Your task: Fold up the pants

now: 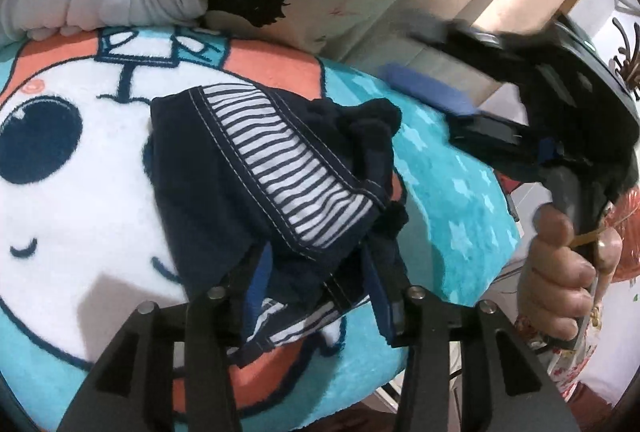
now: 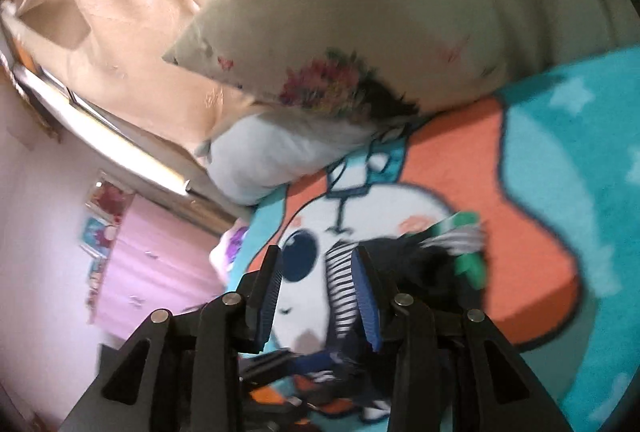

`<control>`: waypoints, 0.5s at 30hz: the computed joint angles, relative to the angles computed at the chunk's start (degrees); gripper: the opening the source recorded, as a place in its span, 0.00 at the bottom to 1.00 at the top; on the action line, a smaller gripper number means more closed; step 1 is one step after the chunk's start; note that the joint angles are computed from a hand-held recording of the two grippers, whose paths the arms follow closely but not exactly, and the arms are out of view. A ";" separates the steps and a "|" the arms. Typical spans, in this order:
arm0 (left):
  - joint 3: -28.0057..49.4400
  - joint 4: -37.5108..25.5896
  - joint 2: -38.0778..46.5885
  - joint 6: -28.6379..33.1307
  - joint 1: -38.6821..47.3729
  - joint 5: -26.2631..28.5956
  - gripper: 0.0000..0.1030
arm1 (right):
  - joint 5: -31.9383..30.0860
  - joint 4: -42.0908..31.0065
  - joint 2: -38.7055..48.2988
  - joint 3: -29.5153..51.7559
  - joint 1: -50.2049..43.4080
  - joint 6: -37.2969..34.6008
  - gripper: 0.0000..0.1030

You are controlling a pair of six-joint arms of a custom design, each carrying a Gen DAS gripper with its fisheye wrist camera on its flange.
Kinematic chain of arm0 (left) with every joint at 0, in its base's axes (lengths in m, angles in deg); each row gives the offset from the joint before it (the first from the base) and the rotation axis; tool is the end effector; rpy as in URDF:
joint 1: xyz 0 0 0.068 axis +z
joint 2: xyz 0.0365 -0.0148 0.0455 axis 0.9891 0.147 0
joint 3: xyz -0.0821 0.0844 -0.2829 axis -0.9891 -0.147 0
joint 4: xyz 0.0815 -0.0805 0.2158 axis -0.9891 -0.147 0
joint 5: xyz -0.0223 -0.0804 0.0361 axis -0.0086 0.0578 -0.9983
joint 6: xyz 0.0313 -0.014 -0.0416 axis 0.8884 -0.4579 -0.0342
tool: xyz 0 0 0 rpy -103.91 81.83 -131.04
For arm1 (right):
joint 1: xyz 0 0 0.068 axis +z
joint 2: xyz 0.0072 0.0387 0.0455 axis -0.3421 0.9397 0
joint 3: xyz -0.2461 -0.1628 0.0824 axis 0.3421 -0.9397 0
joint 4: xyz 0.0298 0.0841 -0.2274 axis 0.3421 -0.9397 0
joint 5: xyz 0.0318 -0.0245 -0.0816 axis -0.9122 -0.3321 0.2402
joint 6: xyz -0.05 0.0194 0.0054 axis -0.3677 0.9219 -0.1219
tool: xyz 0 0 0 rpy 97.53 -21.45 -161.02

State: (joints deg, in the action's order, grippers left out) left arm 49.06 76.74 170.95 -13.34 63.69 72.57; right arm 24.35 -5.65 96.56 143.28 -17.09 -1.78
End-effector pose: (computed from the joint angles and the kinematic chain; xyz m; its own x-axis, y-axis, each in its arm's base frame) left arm 0.2594 -0.0954 0.1354 -0.8503 -0.1316 -0.5096 0.1573 0.8604 -0.4847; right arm 0.3794 0.0498 0.1921 -0.9261 0.0061 -0.3772 -0.3227 0.5051 0.8005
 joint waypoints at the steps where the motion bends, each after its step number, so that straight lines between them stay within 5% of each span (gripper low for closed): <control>1: -0.30 -0.04 -0.28 0.11 0.05 0.12 0.43 | 0.87 -0.58 1.56 0.87 1.48 0.83 0.37; 3: -0.77 -1.01 -1.31 0.73 0.60 0.82 0.43 | 6.03 -0.36 2.39 0.36 3.66 0.49 0.37; 7: -2.56 -5.01 -7.03 4.41 4.14 4.17 0.44 | 28.82 -0.11 -0.51 -5.09 9.18 -7.10 0.36; 15: -1.73 -3.54 -4.26 4.36 15.56 9.82 0.54 | 29.85 4.21 -4.38 -12.68 5.51 -10.67 0.40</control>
State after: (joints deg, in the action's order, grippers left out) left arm 47.32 73.20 166.69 -8.98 79.25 82.39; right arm 54.21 -1.43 92.17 130.60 -11.57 -12.44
